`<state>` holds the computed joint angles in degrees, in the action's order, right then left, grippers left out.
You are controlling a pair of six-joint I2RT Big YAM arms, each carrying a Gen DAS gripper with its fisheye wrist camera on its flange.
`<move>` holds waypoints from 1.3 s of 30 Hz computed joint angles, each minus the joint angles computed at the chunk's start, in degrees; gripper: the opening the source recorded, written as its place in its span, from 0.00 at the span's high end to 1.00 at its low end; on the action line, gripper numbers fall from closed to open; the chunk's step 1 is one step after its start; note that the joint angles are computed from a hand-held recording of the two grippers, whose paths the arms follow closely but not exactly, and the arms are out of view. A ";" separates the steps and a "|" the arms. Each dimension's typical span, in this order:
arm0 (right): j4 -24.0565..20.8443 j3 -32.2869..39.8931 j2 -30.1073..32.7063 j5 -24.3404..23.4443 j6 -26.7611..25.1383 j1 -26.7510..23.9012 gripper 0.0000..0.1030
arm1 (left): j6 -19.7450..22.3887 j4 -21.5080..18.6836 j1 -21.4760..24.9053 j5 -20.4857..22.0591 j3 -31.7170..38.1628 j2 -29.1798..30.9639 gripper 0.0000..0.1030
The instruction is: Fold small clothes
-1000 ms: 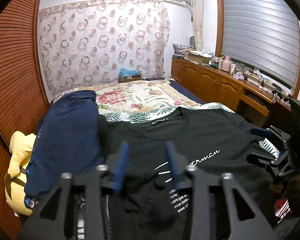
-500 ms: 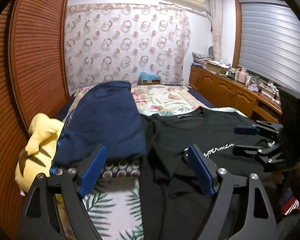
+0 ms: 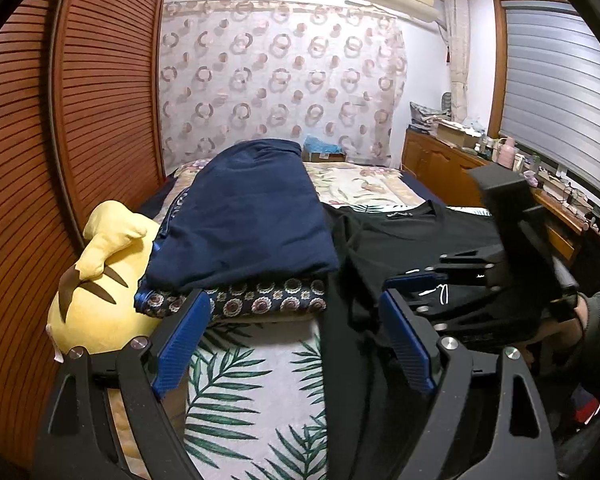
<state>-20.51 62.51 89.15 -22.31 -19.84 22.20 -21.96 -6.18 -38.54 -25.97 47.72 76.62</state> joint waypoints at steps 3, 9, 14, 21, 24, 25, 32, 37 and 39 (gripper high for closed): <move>-1.21 2.85 2.95 0.89 -0.83 0.01 0.65 | -0.29 0.36 0.27 0.36 -0.52 -0.04 0.16; -2.25 3.88 3.26 -0.39 -3.81 -3.11 0.96 | -0.69 0.77 -0.10 0.47 -0.80 0.51 0.16; 0.19 1.89 0.05 -2.21 -2.63 -6.60 0.98 | -0.96 1.00 -0.23 0.82 -0.50 1.16 0.16; 3.83 0.55 0.12 -3.40 1.23 -7.63 0.98 | -1.10 1.23 -0.80 0.86 -0.01 1.96 0.16; 3.69 0.49 0.27 -3.82 1.23 -6.18 0.80 | -1.11 1.05 -0.97 0.77 0.18 2.27 0.16; 3.56 0.48 0.25 -3.80 1.15 -5.71 0.67 | -1.08 0.83 -1.17 0.46 0.07 2.22 0.16; -1.00 3.52 4.27 -0.28 -1.44 -0.76 0.52 | -1.59 0.78 -0.80 0.34 -0.68 1.98 0.16; -0.82 4.58 6.19 2.50 -2.90 0.13 0.95 | -1.92 0.60 -0.71 0.31 -0.92 1.93 0.16; 0.43 4.06 5.55 1.74 -2.71 -0.77 0.95 | -1.95 0.70 -0.73 0.23 -1.02 1.92 0.16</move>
<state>-20.08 66.57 94.71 -20.57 -22.55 21.43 -23.91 -5.48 -39.27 -25.74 46.70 78.54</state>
